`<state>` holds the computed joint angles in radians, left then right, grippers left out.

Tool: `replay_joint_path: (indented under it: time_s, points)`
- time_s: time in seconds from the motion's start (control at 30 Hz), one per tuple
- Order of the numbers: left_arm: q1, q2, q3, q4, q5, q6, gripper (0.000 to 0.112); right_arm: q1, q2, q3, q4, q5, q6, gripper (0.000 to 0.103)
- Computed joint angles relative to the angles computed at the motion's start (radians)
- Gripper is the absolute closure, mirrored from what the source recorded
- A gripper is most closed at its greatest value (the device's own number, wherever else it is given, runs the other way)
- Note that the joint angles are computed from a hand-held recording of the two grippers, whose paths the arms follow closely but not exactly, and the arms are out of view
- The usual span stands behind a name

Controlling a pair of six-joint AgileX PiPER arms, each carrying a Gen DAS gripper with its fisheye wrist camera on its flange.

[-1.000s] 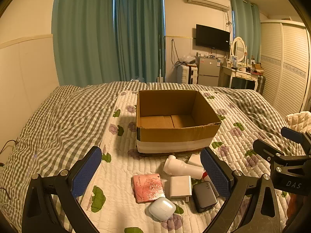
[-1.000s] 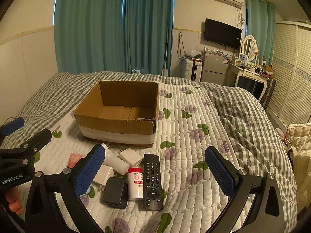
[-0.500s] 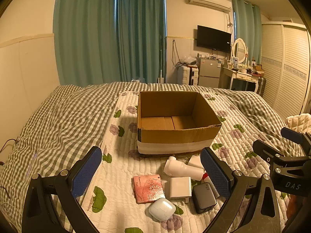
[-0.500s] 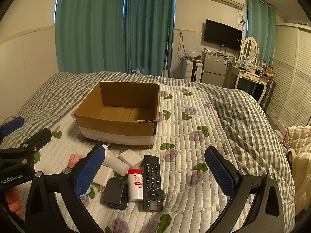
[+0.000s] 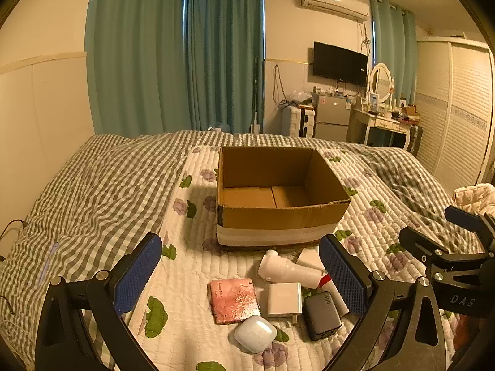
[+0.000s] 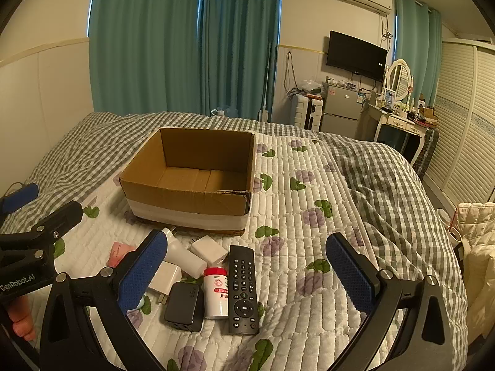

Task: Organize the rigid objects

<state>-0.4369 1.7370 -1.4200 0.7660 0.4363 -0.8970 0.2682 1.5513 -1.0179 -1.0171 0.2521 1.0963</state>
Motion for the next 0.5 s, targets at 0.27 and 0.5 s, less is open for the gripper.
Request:
replay_joint_path:
  time_s: [0.27,0.5]
  points:
    - [-0.02,-0.022,0.031,0.101,-0.016,-0.108,0.009,-0.005,-0.03,0.018,0.053,0.005,-0.063,0.0]
    - [-0.013,0.084,-0.008,-0.152,0.011,0.144,0.012,-0.022,0.044,0.001,0.191,0.02,-0.206,0.0]
